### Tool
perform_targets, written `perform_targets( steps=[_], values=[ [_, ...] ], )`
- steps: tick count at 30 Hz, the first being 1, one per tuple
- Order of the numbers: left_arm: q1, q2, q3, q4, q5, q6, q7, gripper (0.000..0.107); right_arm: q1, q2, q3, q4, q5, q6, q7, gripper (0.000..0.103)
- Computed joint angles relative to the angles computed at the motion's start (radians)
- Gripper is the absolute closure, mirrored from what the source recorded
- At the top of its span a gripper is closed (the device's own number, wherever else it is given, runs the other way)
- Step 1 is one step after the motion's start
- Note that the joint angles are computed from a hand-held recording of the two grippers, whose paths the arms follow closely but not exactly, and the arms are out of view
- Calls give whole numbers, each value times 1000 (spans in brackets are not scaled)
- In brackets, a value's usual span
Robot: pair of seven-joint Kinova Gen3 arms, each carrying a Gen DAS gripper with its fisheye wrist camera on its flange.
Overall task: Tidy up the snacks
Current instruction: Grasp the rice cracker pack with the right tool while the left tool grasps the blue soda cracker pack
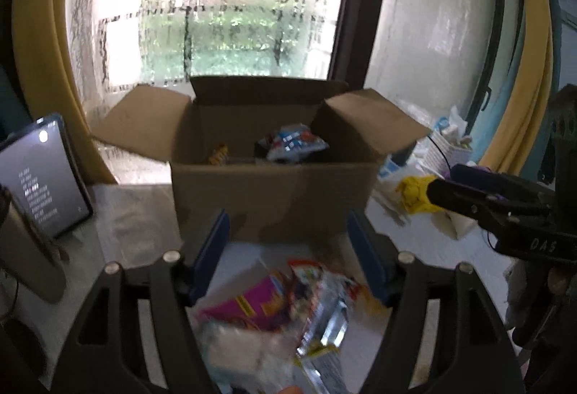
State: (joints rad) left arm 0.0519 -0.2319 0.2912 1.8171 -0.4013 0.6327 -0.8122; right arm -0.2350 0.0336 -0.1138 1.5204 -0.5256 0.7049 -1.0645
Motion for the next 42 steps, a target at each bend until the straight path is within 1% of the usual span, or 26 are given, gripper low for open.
perform_targets(
  steps=[3,7,14,15,20,24,30,33,37,42],
  values=[
    [-1,-13,36,19,-11,11,47,38,10,-47,13,67,-27,-20,33,24],
    [15,-25,74,42,-13,25,90,38,18,-95,53,144,-84,-14,80,24],
    [58,-47,115,86,18,40,143,38,20,-159,110,254,-120,-13,119,24],
    [55,-49,135,91,11,52,163,38,20,-167,119,270,-125,-11,127,24],
    [64,-62,165,122,22,68,231,37,22,-207,166,351,-155,13,164,24],
    [62,-76,210,148,15,74,302,37,30,-224,193,402,-180,35,187,24],
    [82,-64,275,172,2,90,389,37,44,-258,220,479,-197,53,216,24],
    [102,-51,292,185,0,89,437,37,49,-276,228,516,-198,56,219,24],
    [144,-34,294,200,6,94,494,37,50,-295,232,556,-182,66,221,24],
    [196,1,302,202,-26,125,564,37,48,-308,260,592,-190,77,243,24]
  ],
)
